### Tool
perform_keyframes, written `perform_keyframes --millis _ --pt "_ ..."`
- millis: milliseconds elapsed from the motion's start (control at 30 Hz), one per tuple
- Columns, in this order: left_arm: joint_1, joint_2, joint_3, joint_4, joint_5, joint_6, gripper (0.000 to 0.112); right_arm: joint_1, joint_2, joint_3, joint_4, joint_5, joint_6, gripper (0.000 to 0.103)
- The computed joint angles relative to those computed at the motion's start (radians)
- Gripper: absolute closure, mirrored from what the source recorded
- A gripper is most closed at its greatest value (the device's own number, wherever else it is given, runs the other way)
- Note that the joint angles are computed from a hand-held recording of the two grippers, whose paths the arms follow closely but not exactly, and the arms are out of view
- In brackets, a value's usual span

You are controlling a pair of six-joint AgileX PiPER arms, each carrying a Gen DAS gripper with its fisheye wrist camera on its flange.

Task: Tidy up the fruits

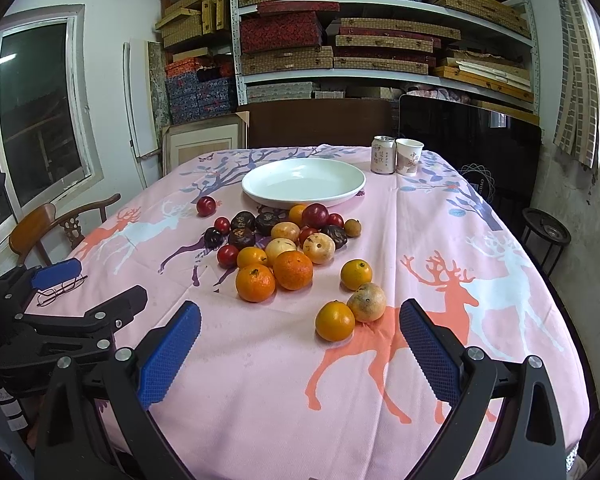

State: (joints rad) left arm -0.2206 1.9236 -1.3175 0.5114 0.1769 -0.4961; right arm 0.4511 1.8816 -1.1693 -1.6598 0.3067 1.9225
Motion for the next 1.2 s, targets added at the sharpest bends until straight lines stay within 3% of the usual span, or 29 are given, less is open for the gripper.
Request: perform_keyframes --millis 1200 --pt "0.000 -0.001 0.024 0.038 -0.008 -0.036 0.013 -0.001 -0.004 0.002 -0.004 -0.004 0.006 0.003"
